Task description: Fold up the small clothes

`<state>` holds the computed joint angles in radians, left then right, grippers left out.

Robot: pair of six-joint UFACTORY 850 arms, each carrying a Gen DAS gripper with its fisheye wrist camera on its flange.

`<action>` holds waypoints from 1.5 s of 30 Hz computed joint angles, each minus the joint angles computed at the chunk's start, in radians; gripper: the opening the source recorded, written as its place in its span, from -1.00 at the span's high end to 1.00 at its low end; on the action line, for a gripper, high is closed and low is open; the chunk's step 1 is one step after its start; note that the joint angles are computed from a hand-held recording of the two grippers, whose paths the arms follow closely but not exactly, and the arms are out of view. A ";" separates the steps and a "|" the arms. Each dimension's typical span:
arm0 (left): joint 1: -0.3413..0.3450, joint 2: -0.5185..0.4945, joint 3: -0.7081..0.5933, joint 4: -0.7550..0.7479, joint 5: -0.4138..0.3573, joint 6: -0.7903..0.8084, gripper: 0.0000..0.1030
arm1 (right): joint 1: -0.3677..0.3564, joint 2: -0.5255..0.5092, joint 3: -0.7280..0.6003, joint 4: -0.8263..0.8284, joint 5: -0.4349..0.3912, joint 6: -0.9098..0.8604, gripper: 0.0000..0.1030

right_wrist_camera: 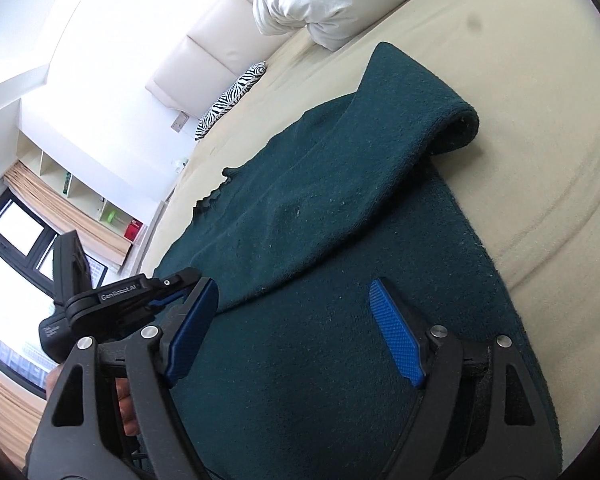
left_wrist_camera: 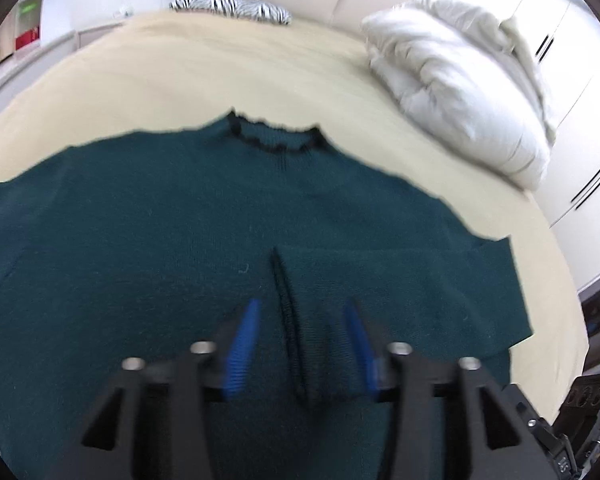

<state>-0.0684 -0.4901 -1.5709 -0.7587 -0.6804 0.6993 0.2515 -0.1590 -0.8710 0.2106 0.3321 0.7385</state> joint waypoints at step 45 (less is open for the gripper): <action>0.131 -0.105 -0.089 -0.175 -0.059 0.070 0.85 | -0.140 -0.147 -0.187 -0.641 0.029 0.929 -0.43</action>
